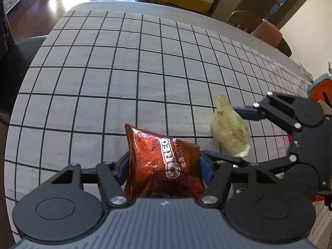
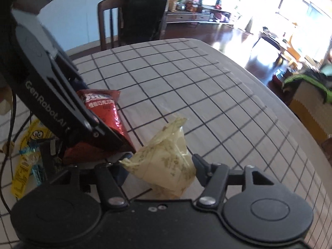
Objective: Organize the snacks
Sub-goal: 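Grasp the red Oreo packet with the left tool while the right tool grasps the pale yellow bag, then carry the Oreo packet with the left tool while the right tool carries the pale yellow bag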
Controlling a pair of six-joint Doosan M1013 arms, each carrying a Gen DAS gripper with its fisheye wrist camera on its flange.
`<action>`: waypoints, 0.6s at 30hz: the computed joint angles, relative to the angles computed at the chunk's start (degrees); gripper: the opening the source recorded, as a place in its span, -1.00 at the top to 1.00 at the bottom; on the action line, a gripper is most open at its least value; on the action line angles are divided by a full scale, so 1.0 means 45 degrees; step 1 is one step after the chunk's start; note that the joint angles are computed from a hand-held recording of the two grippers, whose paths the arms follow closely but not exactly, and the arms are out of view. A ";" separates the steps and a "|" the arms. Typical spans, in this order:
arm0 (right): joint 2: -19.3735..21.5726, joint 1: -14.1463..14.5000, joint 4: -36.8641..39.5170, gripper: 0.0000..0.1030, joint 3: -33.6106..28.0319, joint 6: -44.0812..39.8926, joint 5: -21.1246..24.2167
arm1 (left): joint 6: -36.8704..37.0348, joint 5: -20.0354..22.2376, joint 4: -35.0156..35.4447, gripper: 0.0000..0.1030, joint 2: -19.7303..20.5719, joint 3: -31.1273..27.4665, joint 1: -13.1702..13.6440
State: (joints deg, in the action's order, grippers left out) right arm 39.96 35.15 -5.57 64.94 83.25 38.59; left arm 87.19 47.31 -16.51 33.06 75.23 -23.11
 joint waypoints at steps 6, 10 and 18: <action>-0.0470 0.0071 -0.0987 0.05 0.0714 0.2297 -0.0375 | -0.0276 -0.0666 -0.0323 -0.16 -0.0295 0.0553 0.0042; -0.0873 0.0161 -0.1814 0.07 0.1286 0.4249 -0.0727 | -0.0380 -0.1079 -0.0536 -0.13 -0.0663 0.1083 0.0122; -0.2003 0.0409 -0.3887 0.07 0.2608 0.8284 -0.1294 | -0.0933 -0.1935 -0.0101 -0.14 -0.1654 0.1931 0.0089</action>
State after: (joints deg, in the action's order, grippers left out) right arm 30.94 36.99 -23.06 76.68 120.52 32.76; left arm 82.99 38.60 -16.96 25.61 83.92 -22.71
